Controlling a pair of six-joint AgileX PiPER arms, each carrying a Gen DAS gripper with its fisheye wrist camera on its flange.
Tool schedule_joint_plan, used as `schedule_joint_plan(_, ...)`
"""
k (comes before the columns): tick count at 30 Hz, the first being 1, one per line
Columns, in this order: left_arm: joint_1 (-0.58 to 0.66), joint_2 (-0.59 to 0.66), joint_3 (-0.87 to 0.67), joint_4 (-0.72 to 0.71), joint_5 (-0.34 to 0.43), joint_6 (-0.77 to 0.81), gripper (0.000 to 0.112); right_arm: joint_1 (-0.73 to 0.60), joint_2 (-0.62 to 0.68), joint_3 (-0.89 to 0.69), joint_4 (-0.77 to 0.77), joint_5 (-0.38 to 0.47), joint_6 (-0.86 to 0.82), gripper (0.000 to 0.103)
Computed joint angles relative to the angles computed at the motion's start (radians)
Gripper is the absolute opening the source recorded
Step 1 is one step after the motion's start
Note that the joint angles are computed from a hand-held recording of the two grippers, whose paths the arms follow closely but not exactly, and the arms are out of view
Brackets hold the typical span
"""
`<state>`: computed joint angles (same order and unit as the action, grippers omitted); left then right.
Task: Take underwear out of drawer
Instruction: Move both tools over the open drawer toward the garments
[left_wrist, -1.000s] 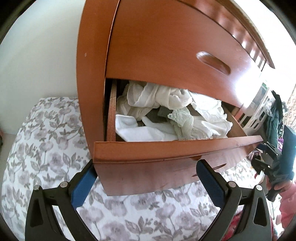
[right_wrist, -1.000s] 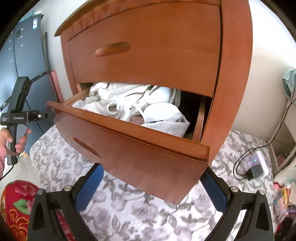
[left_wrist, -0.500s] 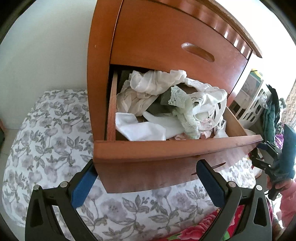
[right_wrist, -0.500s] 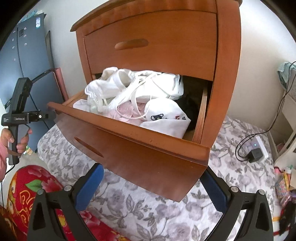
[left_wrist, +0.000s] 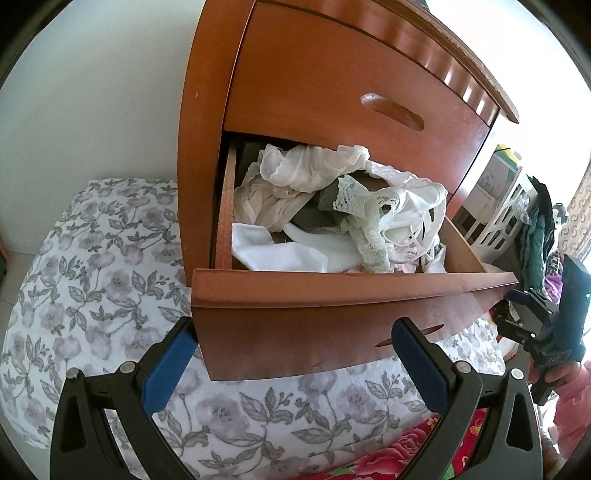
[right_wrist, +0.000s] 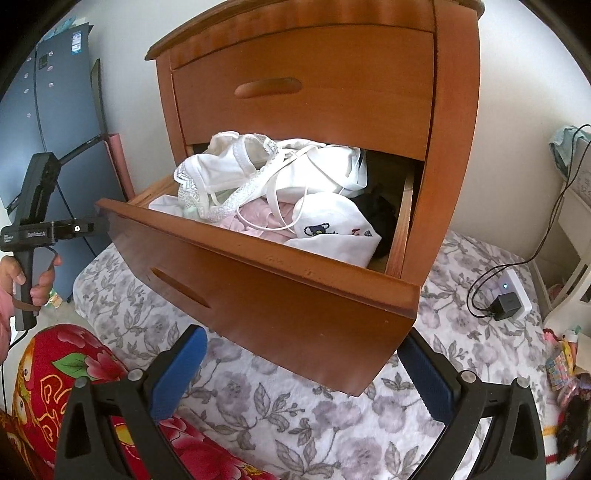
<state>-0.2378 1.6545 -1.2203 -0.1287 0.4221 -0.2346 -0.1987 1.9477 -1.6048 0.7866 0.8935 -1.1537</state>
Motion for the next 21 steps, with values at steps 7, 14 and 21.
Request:
schedule_joint_plan(7, 0.026, -0.007, 0.000, -0.112, 0.007, 0.064, 0.103, 0.002, 0.014, -0.043, -0.031, 0.030, 0.074, 0.103)
schedule_joint_plan(14, -0.014, -0.060, -0.080, 0.234, 0.095, -0.231, 0.103, -0.018, -0.026, -0.091, 0.025, 0.051, 0.059, 0.103)
schedule_joint_plan(21, -0.054, 0.011, -0.362, 0.437, 0.308, -0.398, 0.103, 0.026, -0.005, -0.287, 0.013, 0.079, 0.176, 0.103)
